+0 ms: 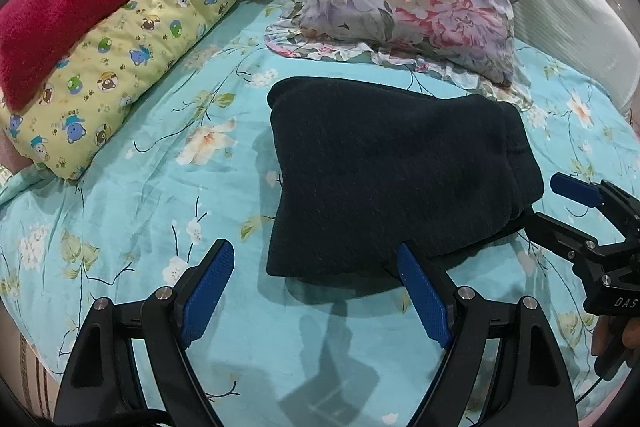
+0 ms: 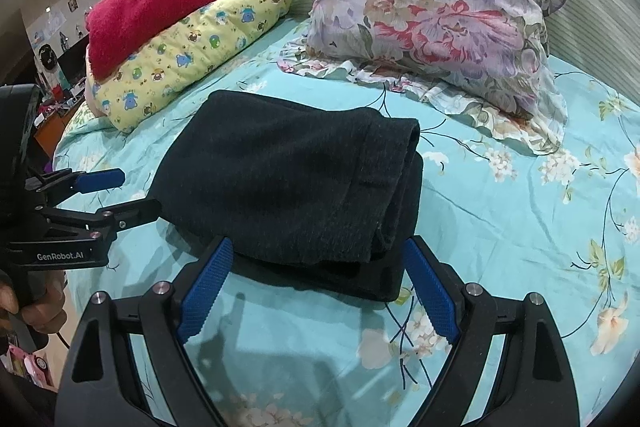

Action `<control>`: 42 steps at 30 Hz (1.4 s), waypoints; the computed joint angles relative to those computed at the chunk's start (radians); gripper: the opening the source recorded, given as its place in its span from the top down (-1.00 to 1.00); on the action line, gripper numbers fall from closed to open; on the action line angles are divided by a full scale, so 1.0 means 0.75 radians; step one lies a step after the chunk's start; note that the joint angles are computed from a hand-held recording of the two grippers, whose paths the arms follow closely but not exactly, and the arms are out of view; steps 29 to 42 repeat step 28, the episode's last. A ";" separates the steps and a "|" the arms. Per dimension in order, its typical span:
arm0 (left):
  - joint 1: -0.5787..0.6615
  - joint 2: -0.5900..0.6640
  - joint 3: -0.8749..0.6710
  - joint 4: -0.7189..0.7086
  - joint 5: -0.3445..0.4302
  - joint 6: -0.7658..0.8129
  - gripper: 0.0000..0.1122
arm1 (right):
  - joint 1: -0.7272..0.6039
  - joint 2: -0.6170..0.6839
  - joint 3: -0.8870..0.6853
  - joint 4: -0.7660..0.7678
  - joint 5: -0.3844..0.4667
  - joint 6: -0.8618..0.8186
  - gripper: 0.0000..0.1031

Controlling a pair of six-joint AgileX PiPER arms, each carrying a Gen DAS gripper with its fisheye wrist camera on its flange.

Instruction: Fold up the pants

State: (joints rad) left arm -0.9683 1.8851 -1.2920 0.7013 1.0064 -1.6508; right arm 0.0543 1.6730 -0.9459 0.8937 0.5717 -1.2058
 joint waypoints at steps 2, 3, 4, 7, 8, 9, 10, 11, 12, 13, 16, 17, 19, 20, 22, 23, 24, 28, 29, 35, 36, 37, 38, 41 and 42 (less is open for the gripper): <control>0.003 0.001 -0.001 -0.004 -0.003 0.001 -0.50 | 0.000 0.001 -0.001 -0.002 -0.001 -0.002 -0.69; 0.006 0.001 -0.001 -0.008 -0.007 0.004 -0.50 | -0.002 0.002 -0.002 0.000 0.001 -0.004 -0.69; 0.006 0.001 -0.001 -0.011 -0.007 0.004 -0.50 | -0.003 0.003 -0.003 0.001 0.004 -0.006 -0.69; 0.008 0.004 -0.007 -0.017 -0.012 0.014 -0.50 | -0.003 0.005 -0.004 0.002 0.002 -0.009 -0.69; 0.009 0.005 -0.010 -0.017 -0.012 0.016 -0.50 | -0.002 0.005 -0.004 -0.001 0.002 -0.007 -0.69; 0.009 0.005 -0.012 -0.016 -0.013 0.017 -0.50 | -0.003 0.003 -0.001 0.004 0.002 -0.010 -0.69; 0.011 0.005 -0.016 -0.013 -0.011 0.021 -0.50 | -0.002 0.004 -0.004 0.001 0.003 -0.004 -0.69; 0.010 0.005 -0.020 -0.010 -0.006 0.021 -0.50 | -0.001 0.005 -0.005 0.000 0.001 -0.001 -0.69; 0.012 0.005 -0.026 -0.005 -0.004 0.025 -0.50 | -0.002 0.005 -0.008 0.002 0.004 -0.001 -0.69; 0.015 0.001 -0.030 -0.001 -0.004 0.029 -0.50 | -0.004 0.007 -0.011 0.004 0.006 0.000 -0.69; 0.023 0.006 -0.044 0.003 0.000 0.036 -0.50 | -0.003 0.007 -0.022 0.018 0.011 -0.006 -0.69; 0.031 0.011 -0.049 -0.007 -0.003 0.046 -0.50 | 0.001 0.012 -0.027 0.007 0.006 0.003 -0.70; 0.041 0.014 -0.051 -0.024 -0.012 0.056 -0.50 | 0.005 0.024 -0.035 -0.011 0.003 0.027 -0.70; 0.042 0.015 -0.052 -0.025 -0.013 0.055 -0.50 | 0.000 0.025 -0.036 -0.006 0.007 0.030 -0.70; 0.042 0.015 -0.053 -0.026 -0.013 0.057 -0.50 | -0.008 0.022 -0.032 0.005 0.008 0.030 -0.70; 0.041 0.018 -0.057 -0.029 -0.011 0.061 -0.50 | -0.009 0.021 -0.032 0.005 0.009 0.033 -0.70; 0.044 0.022 -0.061 -0.036 -0.014 0.071 -0.50 | -0.010 0.021 -0.033 0.003 0.010 0.035 -0.70; 0.050 0.033 -0.079 -0.057 -0.027 0.092 -0.50 | -0.017 0.017 -0.030 0.008 0.011 0.034 -0.70; 0.050 0.033 -0.079 -0.057 -0.027 0.092 -0.50 | -0.017 0.017 -0.030 0.008 0.011 0.034 -0.70; 0.050 0.033 -0.079 -0.057 -0.027 0.092 -0.50 | -0.017 0.017 -0.030 0.008 0.011 0.034 -0.70; 0.050 0.033 -0.079 -0.057 -0.027 0.092 -0.50 | -0.017 0.017 -0.030 0.008 0.011 0.034 -0.70; 0.050 0.033 -0.079 -0.057 -0.027 0.092 -0.50 | -0.017 0.017 -0.030 0.008 0.011 0.034 -0.70; 0.050 0.033 -0.079 -0.057 -0.027 0.092 -0.50 | -0.017 0.017 -0.030 0.008 0.011 0.034 -0.70; 0.050 0.033 -0.079 -0.057 -0.027 0.092 -0.50 | -0.017 0.017 -0.030 0.008 0.011 0.034 -0.70; 0.050 0.033 -0.079 -0.057 -0.027 0.092 -0.50 | -0.017 0.017 -0.030 0.008 0.011 0.034 -0.70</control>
